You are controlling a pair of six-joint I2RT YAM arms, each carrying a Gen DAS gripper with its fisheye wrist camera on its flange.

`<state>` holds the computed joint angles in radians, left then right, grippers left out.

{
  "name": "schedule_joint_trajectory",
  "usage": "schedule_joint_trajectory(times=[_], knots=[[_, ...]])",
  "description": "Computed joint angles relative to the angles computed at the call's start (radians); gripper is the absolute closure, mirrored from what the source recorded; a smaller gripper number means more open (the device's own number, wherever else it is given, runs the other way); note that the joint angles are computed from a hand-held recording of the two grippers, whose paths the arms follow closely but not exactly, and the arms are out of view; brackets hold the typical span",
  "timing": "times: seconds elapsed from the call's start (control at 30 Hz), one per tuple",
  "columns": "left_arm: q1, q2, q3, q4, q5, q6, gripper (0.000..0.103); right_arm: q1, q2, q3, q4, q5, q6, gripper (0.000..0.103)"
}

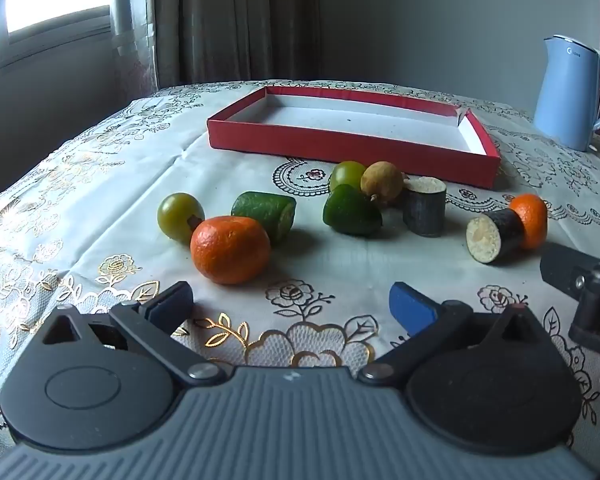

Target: Organize fruits

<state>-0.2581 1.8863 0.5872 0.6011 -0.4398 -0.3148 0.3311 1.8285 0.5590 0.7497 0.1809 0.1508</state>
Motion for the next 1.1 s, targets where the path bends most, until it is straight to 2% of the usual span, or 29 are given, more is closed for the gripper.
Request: schedule_joint_trajectory(times=[0.07,0.37,0.4,0.8,1.1], knots=[[0.0,-0.01,-0.009,0.001,0.001,-0.001,0.0,0.003,0.006,-0.009,0.029,-0.007,0.008,0.0],[0.002,-0.003,-0.006,0.001,0.003,-0.004,0.0,-0.039,0.008,0.004,0.013,-0.039,-0.005,0.0],[0.003,-0.003,-0.006,0.0,0.006,-0.005,0.0,-0.021,0.022,0.002,0.03,-0.016,0.006,0.0],[0.004,-0.002,0.008,-0.023,0.008,-0.01,0.0,-0.024,0.023,0.007,0.023,-0.019,0.012,0.0],[0.002,0.002,-0.006,0.007,0.004,-0.006,0.0,-0.027,0.036,0.013,0.03,-0.015,0.013,0.0]])
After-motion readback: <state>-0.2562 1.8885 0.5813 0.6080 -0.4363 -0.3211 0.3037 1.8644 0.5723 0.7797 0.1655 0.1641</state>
